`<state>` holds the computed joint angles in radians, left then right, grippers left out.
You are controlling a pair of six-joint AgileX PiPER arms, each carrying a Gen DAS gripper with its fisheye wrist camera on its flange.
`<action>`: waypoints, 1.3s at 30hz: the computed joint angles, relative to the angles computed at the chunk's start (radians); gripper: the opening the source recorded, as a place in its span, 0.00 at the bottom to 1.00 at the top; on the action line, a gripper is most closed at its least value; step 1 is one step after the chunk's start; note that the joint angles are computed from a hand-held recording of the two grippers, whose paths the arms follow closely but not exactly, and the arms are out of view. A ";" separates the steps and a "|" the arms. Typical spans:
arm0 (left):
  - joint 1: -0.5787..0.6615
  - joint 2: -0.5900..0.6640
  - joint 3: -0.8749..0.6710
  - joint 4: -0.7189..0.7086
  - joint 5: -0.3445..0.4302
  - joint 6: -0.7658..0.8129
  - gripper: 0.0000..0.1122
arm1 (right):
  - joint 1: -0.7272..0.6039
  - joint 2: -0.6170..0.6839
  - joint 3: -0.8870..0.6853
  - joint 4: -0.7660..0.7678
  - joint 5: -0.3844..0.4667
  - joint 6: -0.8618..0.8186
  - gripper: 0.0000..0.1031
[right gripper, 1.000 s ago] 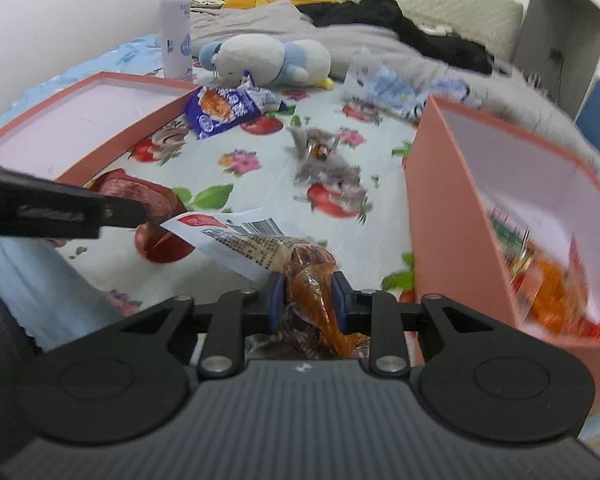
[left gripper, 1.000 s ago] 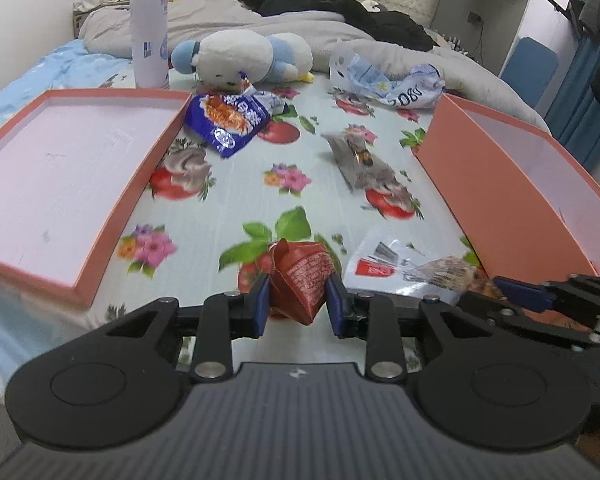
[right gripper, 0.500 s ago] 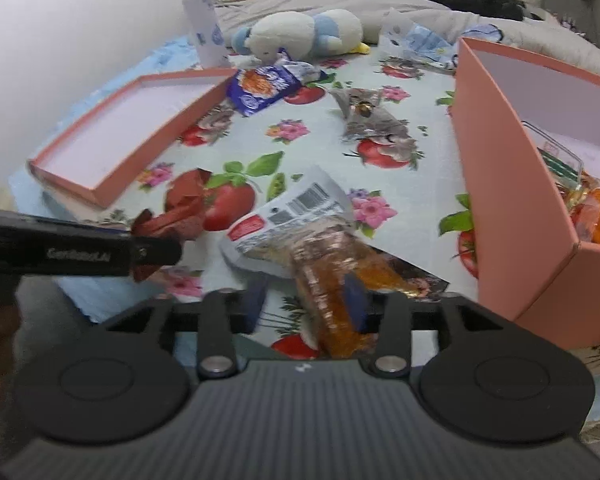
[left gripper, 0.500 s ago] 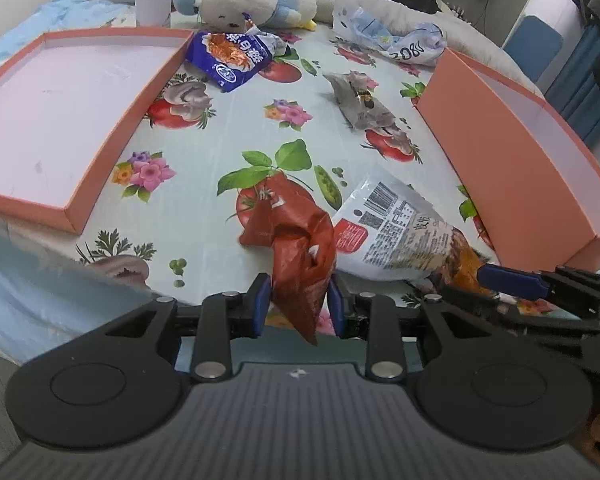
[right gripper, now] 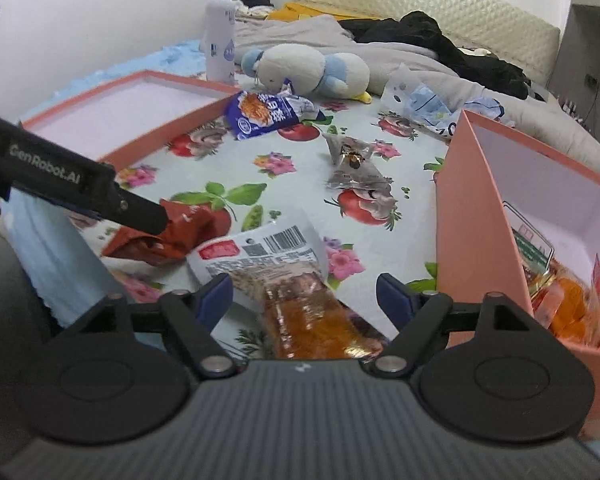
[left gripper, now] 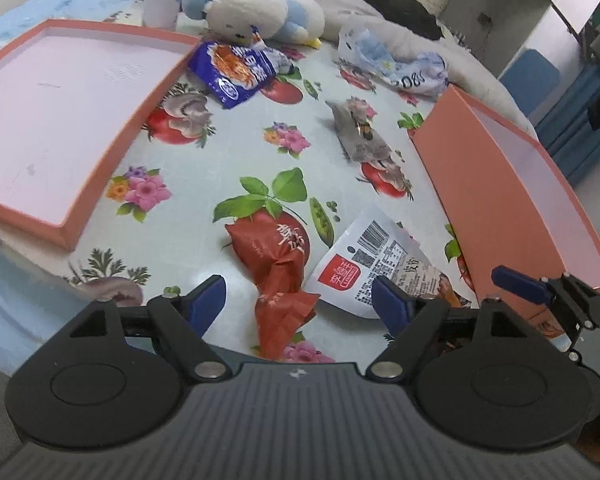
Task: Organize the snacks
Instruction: 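Lift both snacks from the sheet toward the pink box, then carry the red foil bag with the left gripper while the right carries the orange pack over the box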
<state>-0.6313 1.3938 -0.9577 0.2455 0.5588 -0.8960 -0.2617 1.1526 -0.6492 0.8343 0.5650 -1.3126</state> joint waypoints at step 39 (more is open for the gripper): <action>-0.049 0.027 -0.047 0.148 0.023 -0.137 0.36 | 0.033 0.081 -0.126 -0.152 0.037 0.381 0.48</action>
<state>-0.6801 1.4207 -1.0046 0.3930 0.5813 -1.0332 -0.2290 1.2334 -0.7750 0.6826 0.6022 -0.9315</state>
